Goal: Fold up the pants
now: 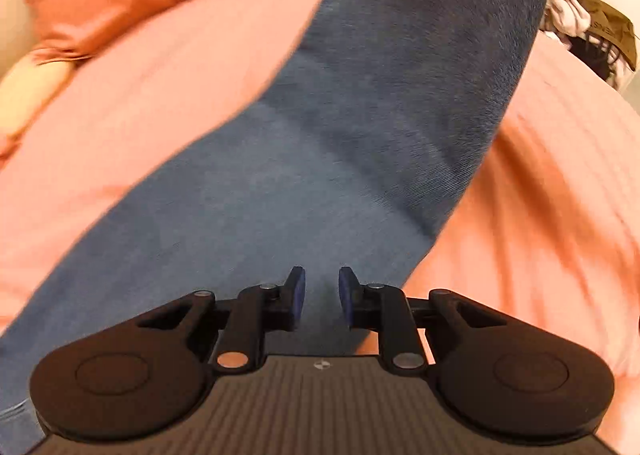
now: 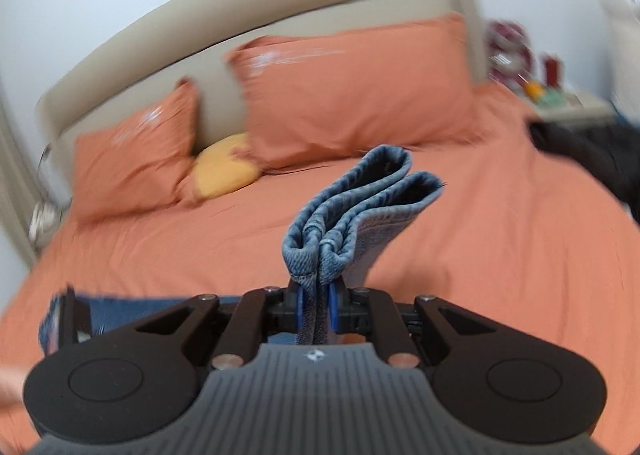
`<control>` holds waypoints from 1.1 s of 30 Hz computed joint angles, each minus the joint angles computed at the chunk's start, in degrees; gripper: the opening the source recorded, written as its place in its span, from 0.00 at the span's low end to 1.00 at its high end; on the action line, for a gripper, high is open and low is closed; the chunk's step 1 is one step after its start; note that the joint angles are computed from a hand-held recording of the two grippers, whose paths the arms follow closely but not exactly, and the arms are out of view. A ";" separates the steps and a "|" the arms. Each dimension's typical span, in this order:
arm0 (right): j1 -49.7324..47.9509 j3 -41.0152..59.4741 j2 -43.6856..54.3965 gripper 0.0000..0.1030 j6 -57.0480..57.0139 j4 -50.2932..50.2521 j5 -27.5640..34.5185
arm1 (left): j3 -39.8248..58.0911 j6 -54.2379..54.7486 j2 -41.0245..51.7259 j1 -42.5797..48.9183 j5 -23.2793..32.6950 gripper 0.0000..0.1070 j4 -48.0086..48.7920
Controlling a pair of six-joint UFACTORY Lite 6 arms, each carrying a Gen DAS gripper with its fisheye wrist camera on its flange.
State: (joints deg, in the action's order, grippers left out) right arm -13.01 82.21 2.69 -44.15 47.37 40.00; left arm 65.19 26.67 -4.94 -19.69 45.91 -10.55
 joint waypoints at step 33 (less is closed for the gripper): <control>57.64 34.14 43.12 0.48 57.56 -44.86 0.97 | 2.23 46.74 1.68 61.66 13.59 0.44 -20.31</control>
